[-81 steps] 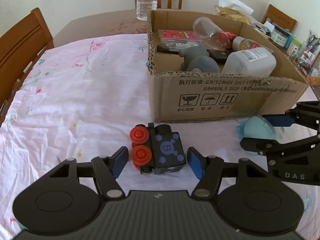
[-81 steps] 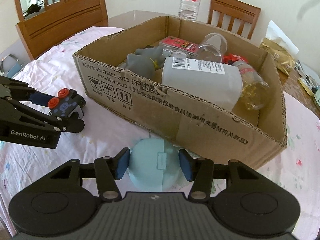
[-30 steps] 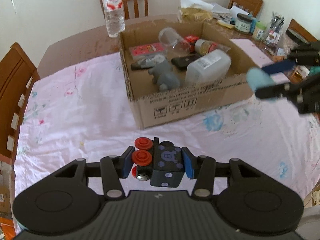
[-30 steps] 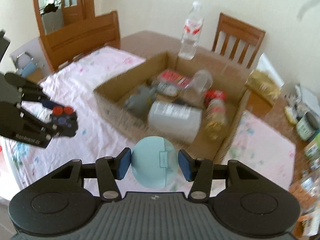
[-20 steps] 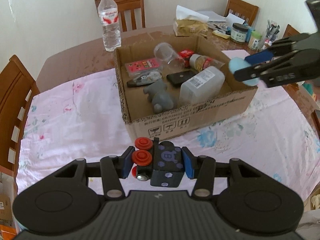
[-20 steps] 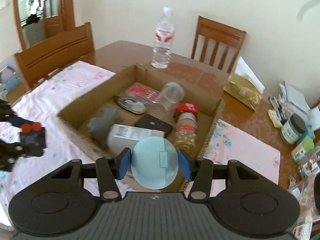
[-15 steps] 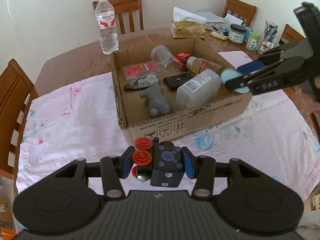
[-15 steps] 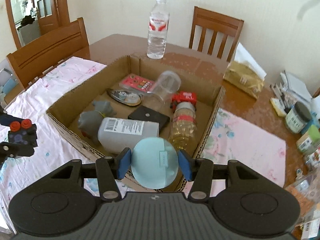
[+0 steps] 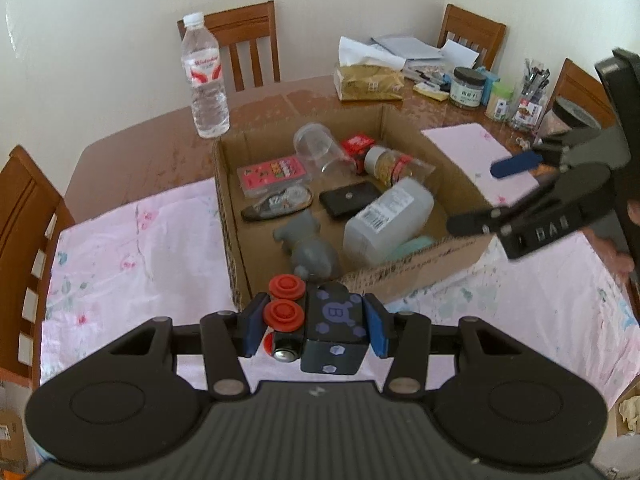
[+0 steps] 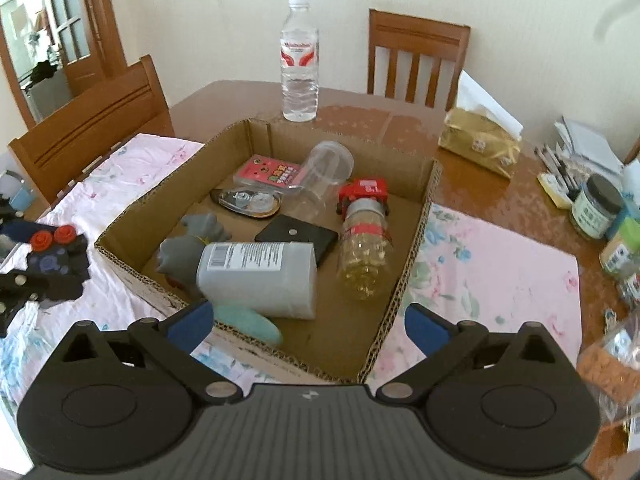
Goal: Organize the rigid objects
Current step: 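Lower the black train into the box and open the left tool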
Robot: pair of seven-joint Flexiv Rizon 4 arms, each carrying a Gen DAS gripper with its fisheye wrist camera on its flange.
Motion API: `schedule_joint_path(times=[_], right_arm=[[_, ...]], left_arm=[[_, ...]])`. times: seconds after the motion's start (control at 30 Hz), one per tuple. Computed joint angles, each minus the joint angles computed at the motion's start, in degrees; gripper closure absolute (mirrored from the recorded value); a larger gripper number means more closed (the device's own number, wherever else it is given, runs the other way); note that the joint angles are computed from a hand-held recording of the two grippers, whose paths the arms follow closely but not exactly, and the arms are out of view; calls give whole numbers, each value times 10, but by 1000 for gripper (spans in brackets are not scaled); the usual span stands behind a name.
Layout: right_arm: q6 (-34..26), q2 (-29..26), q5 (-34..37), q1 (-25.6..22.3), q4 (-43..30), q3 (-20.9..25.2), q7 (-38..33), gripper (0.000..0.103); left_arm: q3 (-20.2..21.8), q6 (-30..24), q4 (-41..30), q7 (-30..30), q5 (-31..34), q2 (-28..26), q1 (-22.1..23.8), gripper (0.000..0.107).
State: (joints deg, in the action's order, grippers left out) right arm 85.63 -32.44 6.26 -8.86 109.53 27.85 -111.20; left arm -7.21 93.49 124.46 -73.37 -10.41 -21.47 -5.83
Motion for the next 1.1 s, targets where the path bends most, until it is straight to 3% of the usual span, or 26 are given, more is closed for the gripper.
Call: schedule_joint_path(times=[0.3, 0.43, 0.67, 0.9, 0.93, 1.0, 1.03, 1.1], right_arm=[[-52, 69, -16, 88, 48, -91, 70, 0], [-56, 84, -10, 105, 60, -110, 99, 0], [-47, 93, 0, 117, 68, -124, 147, 0], [-34, 97, -27, 132, 82, -141, 182, 0], [-35, 98, -29, 132, 83, -142, 186, 0], [-34, 98, -34, 132, 84, -141, 191, 0], [-32, 99, -38, 132, 85, -142, 194, 0], [-31, 99, -42, 132, 87, -143, 198, 0]], left_arm=[[-8, -18, -74, 20, -3, -43, 2, 58], [-8, -35, -120, 32, -6, -74, 0, 58], [31, -66, -205, 31, -1, -131, -30, 58], [42, -63, -242, 27, 8, -164, -38, 58], [47, -60, -245, 23, 9, -167, -42, 55], [53, -61, -247, 16, 10, -168, -46, 38], [50, -52, -242, 16, 12, -167, -44, 21], [50, -21, -231, 10, 16, -164, -44, 8]])
